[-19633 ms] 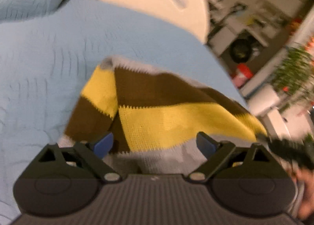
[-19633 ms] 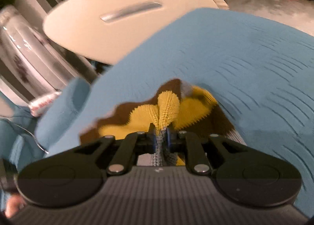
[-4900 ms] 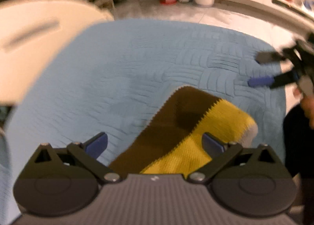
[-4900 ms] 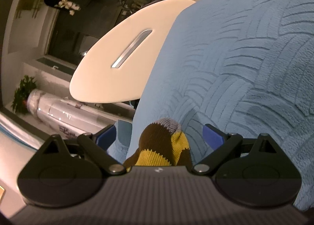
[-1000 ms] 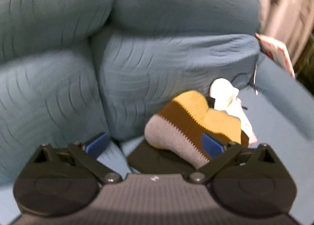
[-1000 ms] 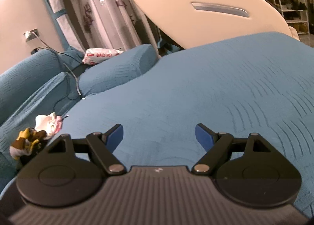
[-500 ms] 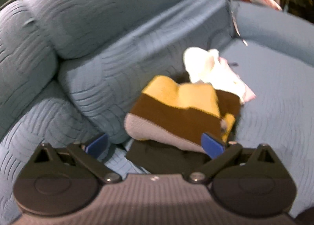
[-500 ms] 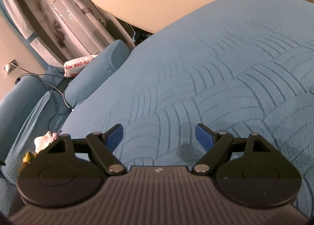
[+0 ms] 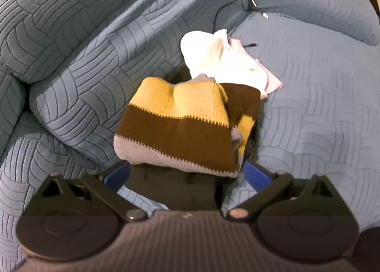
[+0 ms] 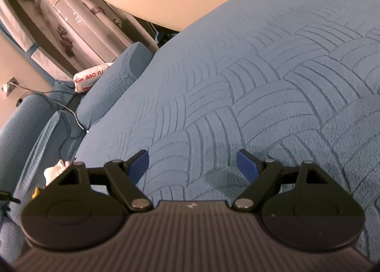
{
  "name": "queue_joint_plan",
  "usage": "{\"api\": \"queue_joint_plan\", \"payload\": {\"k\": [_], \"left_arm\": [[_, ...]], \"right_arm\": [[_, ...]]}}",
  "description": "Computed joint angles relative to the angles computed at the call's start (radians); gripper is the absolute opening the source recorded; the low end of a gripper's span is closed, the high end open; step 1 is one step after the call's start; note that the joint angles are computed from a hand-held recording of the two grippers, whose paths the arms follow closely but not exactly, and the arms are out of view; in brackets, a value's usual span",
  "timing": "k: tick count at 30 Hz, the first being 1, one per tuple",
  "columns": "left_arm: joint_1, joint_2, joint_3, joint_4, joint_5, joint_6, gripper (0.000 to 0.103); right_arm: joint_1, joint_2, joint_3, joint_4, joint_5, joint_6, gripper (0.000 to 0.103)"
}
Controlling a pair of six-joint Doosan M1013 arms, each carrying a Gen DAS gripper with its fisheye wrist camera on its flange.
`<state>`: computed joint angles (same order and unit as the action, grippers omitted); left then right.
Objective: Fold clothes
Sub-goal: 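Open the left gripper to release the bundle on the sofa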
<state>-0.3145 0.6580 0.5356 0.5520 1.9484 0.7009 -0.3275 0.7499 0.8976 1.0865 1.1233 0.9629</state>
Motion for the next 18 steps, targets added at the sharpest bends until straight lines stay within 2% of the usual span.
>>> {"api": "queue_joint_plan", "payload": {"k": [5, 13, 18], "left_arm": [[0.005, -0.024, 0.050, -0.041, -0.040, -0.052, 0.103], [-0.001, -0.081, 0.156, -0.021, -0.098, -0.132, 0.103], [-0.003, -0.096, 0.181, -0.040, -0.119, -0.148, 0.103]], "right_arm": [[-0.005, 0.002, 0.002, 0.016, 0.005, 0.014, 0.083], [-0.003, 0.002, -0.001, 0.009, 0.012, 0.009, 0.083], [-0.004, 0.002, 0.001, 0.011, 0.016, 0.001, 0.083]]}}
